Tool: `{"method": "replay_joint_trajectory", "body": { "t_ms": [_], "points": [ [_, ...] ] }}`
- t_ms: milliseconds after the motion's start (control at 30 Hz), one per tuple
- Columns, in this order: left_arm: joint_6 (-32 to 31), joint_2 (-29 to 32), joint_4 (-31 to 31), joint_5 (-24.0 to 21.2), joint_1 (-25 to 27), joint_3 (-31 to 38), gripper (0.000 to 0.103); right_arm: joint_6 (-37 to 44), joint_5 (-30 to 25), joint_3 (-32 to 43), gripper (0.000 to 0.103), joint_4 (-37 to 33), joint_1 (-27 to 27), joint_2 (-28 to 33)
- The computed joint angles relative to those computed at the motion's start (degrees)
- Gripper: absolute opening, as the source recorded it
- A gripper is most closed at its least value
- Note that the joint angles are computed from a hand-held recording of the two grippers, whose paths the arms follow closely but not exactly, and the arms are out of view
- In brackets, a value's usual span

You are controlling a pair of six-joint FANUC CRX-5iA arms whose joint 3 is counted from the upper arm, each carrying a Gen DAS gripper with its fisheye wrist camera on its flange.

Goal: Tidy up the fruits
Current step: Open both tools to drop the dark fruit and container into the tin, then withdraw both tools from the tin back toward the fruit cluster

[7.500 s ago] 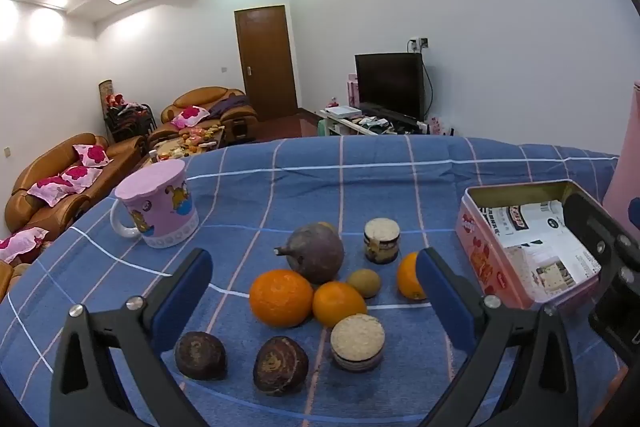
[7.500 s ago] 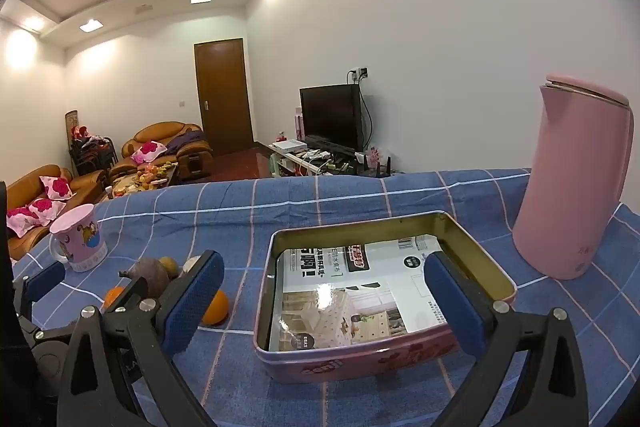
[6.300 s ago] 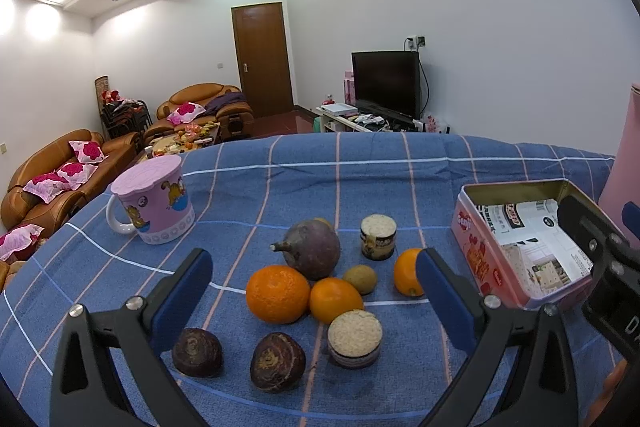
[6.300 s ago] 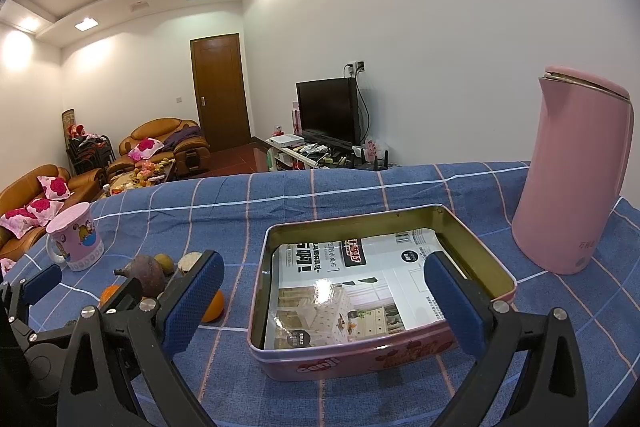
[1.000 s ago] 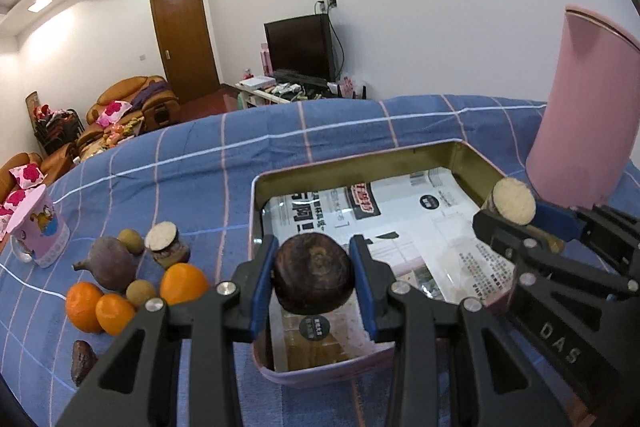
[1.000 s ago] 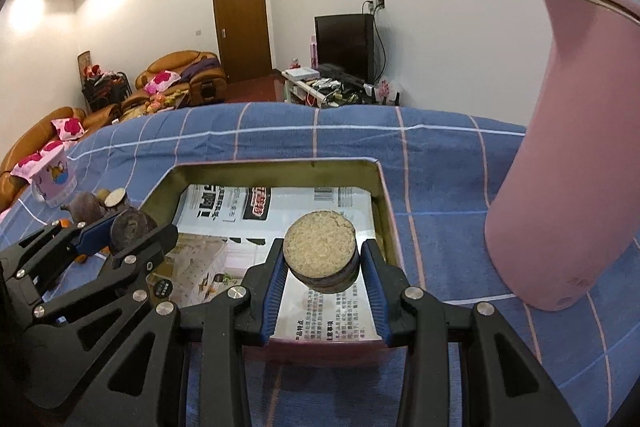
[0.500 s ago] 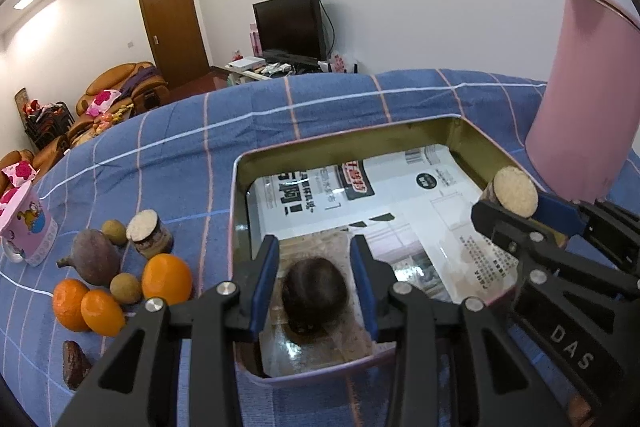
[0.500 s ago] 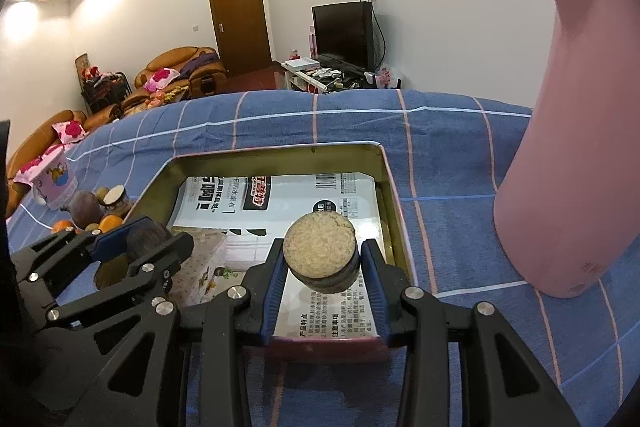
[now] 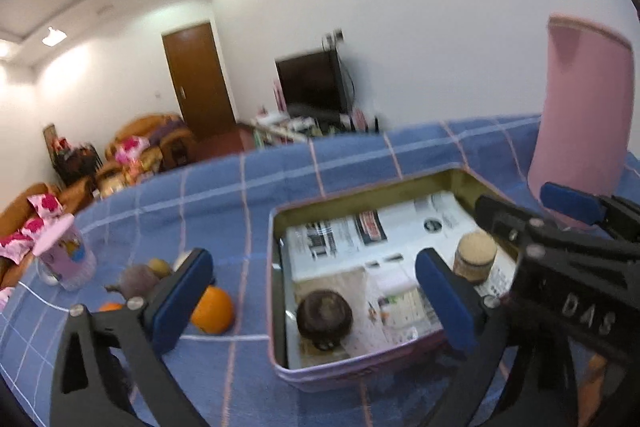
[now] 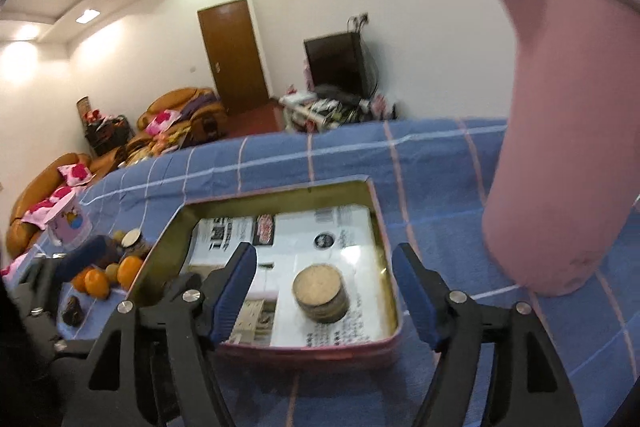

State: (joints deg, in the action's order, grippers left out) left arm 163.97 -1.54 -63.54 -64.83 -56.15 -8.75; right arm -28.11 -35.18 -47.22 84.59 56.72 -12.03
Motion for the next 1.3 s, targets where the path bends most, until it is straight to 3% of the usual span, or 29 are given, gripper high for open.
{"method": "replay_joint_trajectory", "body": {
  "t_ms": [200, 800, 1300],
  "points": [
    [1.02, -0.8, 1.26, 0.11, 2.06, -0.34, 0.103, -9.36, -10.22, -2.01, 0.073, 9.11, 1.23, -0.07],
    [1.83, -7.37, 3.84, 0.3, 5.47, -6.64, 0.103, -8.14, -18.18, -0.23, 0.073, 4.84, 6.14, 2.74],
    [-0.59, -13.39, 7.45, 1.97, 9.76, -11.74, 0.103, -9.66, -15.33, 2.51, 0.073, 3.04, 9.48, 5.37]
  ]
}}
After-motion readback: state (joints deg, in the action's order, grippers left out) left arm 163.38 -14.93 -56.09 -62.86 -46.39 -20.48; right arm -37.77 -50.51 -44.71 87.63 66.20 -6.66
